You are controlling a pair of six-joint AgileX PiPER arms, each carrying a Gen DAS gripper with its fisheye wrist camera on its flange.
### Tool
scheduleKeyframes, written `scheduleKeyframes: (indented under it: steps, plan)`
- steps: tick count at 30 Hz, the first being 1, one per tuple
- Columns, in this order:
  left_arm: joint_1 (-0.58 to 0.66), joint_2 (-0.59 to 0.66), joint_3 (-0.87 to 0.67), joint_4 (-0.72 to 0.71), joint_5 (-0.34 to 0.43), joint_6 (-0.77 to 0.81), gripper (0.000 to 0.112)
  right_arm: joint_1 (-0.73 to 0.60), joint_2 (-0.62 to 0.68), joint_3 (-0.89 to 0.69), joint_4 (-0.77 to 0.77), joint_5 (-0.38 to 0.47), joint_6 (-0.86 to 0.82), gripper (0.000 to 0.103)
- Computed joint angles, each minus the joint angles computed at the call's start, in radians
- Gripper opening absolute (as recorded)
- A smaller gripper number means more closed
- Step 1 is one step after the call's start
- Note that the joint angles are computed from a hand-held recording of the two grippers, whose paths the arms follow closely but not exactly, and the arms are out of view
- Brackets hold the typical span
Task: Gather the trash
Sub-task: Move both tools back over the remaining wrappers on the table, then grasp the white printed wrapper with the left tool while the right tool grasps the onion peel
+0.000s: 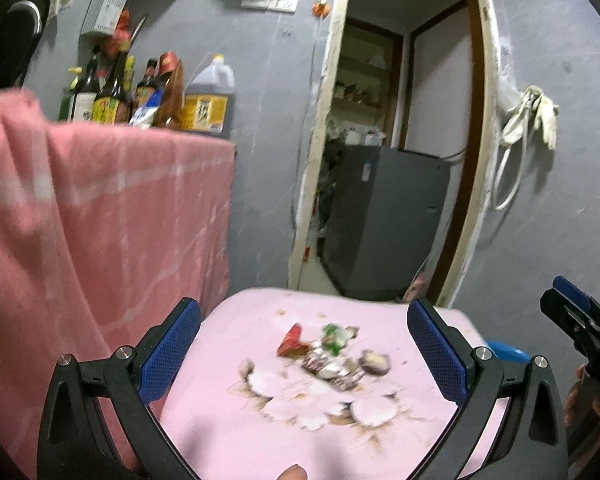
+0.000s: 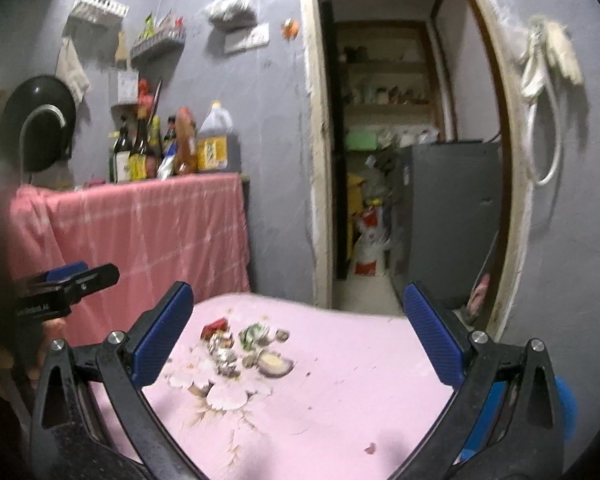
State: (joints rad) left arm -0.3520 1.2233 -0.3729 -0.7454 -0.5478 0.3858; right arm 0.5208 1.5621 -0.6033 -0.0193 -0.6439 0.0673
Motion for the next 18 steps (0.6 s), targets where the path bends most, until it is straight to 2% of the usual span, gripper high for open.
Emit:
scheduleKeyframes:
  steps: [4,8,12,15,18]
  plan:
    - [0.103,0.087,-0.01,0.183,0.052,-0.145,0.101,-0.026,0.105,-0.081,-0.13,0.059,0.118,0.103]
    - [0.158,0.174,-0.038,0.303,0.08,-0.249,0.101,-0.037,0.191,-0.162,-0.211,0.137,0.196,0.103]
    - [0.237,0.257,-0.08,0.558,0.138,-0.487,0.101,-0.059,0.271,-0.257,-0.391,0.232,0.363,0.103]
    - [0.276,0.299,-0.105,0.695,0.141,-0.62,0.1,-0.056,0.32,-0.322,-0.465,0.303,0.421,0.102]
    - [0.298,0.337,-0.137,0.833,0.159,-0.741,0.092,-0.052,0.367,-0.39,-0.569,0.363,0.517,0.098]
